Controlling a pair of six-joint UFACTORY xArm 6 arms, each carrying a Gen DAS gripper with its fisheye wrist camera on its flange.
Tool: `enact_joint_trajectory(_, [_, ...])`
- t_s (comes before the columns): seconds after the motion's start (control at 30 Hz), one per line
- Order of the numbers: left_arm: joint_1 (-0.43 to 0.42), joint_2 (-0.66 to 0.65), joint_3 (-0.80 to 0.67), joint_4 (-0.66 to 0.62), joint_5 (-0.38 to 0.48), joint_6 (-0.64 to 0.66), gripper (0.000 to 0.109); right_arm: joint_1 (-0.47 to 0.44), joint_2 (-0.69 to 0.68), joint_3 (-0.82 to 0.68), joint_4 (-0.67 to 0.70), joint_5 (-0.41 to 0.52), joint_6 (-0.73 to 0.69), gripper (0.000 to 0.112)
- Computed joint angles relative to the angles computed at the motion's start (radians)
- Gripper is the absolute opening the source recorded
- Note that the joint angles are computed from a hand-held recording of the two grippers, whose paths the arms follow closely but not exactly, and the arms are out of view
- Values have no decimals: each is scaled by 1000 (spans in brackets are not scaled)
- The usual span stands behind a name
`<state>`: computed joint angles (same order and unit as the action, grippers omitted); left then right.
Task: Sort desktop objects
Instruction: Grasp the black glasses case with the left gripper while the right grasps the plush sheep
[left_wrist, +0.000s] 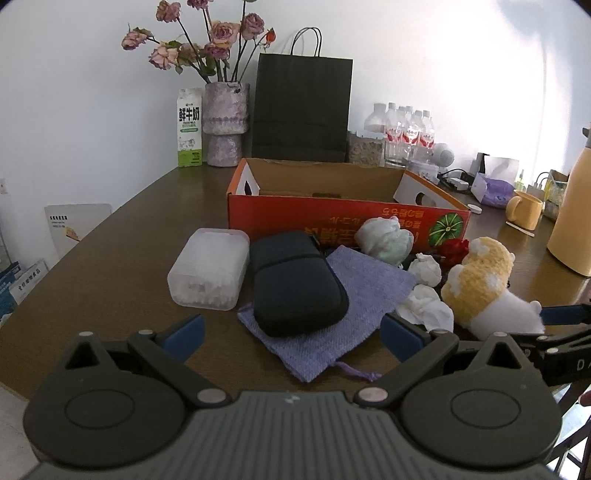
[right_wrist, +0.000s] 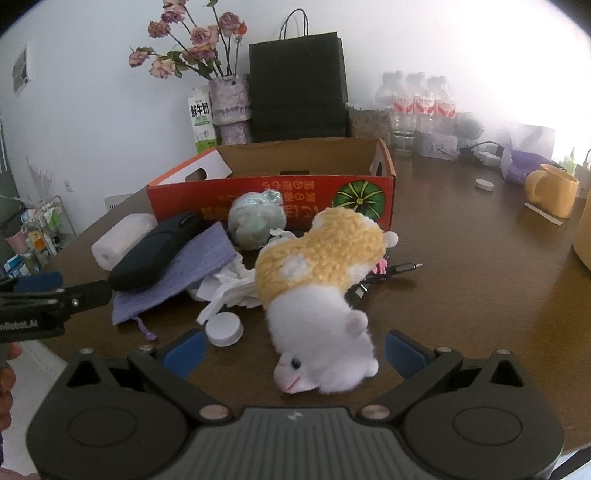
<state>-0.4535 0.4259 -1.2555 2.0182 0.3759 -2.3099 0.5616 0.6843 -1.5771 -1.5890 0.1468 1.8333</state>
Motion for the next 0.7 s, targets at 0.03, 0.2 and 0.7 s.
enact_joint_trajectory(0.03, [4, 7, -12, -15, -8, 20, 103, -3, 9, -7, 45, -4, -53, 103])
enact_joint_trajectory(0.2, [37, 56, -95, -162, -71, 181, 103, -12, 50, -36, 342, -10, -397, 103])
enact_joint_trajectory(0.7, [86, 245, -316, -1040, -182, 1061, 78, 0, 127, -124, 1041, 15, -1177, 61])
